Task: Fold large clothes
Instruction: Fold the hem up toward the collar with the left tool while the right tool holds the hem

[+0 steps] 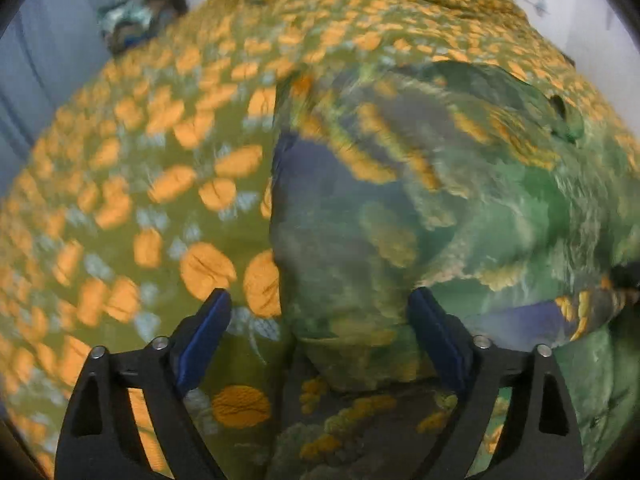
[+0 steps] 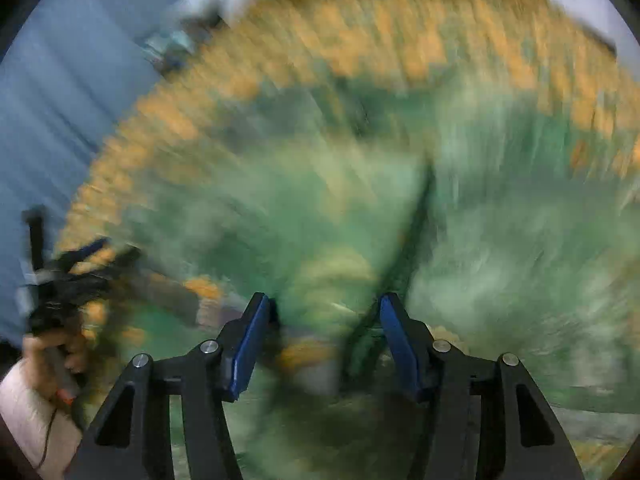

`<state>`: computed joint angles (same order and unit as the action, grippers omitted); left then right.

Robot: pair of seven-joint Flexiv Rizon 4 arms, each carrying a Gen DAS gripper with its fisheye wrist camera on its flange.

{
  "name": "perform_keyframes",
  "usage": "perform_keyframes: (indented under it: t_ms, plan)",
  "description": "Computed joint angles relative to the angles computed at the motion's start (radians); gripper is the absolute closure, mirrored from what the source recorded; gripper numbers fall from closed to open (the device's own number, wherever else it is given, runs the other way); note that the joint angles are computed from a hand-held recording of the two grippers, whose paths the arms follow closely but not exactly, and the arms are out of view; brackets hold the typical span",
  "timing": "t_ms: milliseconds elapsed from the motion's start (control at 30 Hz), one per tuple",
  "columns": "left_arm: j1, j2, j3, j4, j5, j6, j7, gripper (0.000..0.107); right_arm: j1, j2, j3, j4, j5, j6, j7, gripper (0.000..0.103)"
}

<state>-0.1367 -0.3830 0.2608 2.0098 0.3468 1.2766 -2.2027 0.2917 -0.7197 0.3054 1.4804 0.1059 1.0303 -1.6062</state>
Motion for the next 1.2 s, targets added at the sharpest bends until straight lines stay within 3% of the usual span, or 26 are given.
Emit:
perform_keyframes:
  t_ms: [33,133,267,367,467,533,567,633,733,833,933,1000,1033,1100,1133,1200]
  plan:
    - [0.002,0.008,0.001,0.009,-0.003,0.011,-0.007,0.012,0.007,-0.001,-0.005,0.014,0.004,0.045,0.004,0.048]
    - [-0.007,0.063,0.007,0.032,0.016,0.024,-0.01,0.013,-0.026,0.031,0.033,0.03,0.028,0.048,-0.021,0.046]
    - [0.013,0.121,-0.008,0.055,0.043,0.163,-0.02,0.009,-0.072,0.09,0.067,0.042,0.07,0.074,-0.109,0.046]
    - [0.016,0.066,-0.012,0.002,0.016,0.213,0.004,0.007,-0.053,0.082,0.037,-0.004,0.052,0.049,-0.115,0.046]
    - [-0.03,-0.04,0.037,-0.115,-0.01,0.105,-0.007,0.007,-0.029,0.019,0.021,-0.082,0.045,0.019,-0.099,0.046]
    - [0.03,-0.098,-0.017,-0.148,-0.102,0.01,0.046,0.006,0.0,-0.04,-0.01,-0.144,0.028,-0.035,-0.046,0.046]
    - [0.091,-0.114,-0.078,-0.12,-0.185,0.032,0.105,0.006,0.02,-0.069,-0.035,-0.167,0.011,-0.066,-0.004,0.045]
    - [0.129,-0.097,-0.114,-0.064,-0.246,0.102,0.123,0.006,0.027,-0.084,-0.043,-0.153,0.007,-0.031,0.014,0.045]
    - [0.117,-0.012,-0.108,0.036,-0.27,0.182,0.168,0.007,-0.028,-0.017,0.023,-0.07,0.042,0.044,-0.057,0.045]
    - [0.084,0.109,-0.105,0.157,-0.258,0.221,0.251,0.007,-0.095,0.091,0.079,0.04,0.087,0.033,-0.155,0.045]
    - [0.061,0.198,-0.134,0.254,-0.272,0.151,0.313,0.006,-0.142,0.246,0.092,0.209,0.131,-0.05,-0.239,0.039]
    - [0.073,0.217,-0.205,0.323,-0.368,0.085,0.39,0.006,-0.135,0.327,0.066,0.329,0.134,-0.063,-0.266,0.036]
    - [0.055,0.21,-0.208,0.324,-0.343,0.033,0.37,0.006,-0.126,0.352,0.052,0.377,0.132,-0.064,-0.278,0.034]
    - [-0.047,0.185,-0.127,0.279,-0.113,-0.012,0.212,0.005,-0.08,0.375,0.009,0.491,0.079,-0.039,-0.273,0.033]
    - [-0.089,0.191,-0.095,0.252,-0.002,-0.03,0.125,0.005,-0.055,0.376,-0.009,0.547,0.05,0.023,-0.268,0.033]
    - [-0.092,0.23,-0.113,0.238,0.032,-0.087,0.085,0.006,-0.017,0.398,-0.032,0.64,-0.004,0.176,-0.251,0.033]
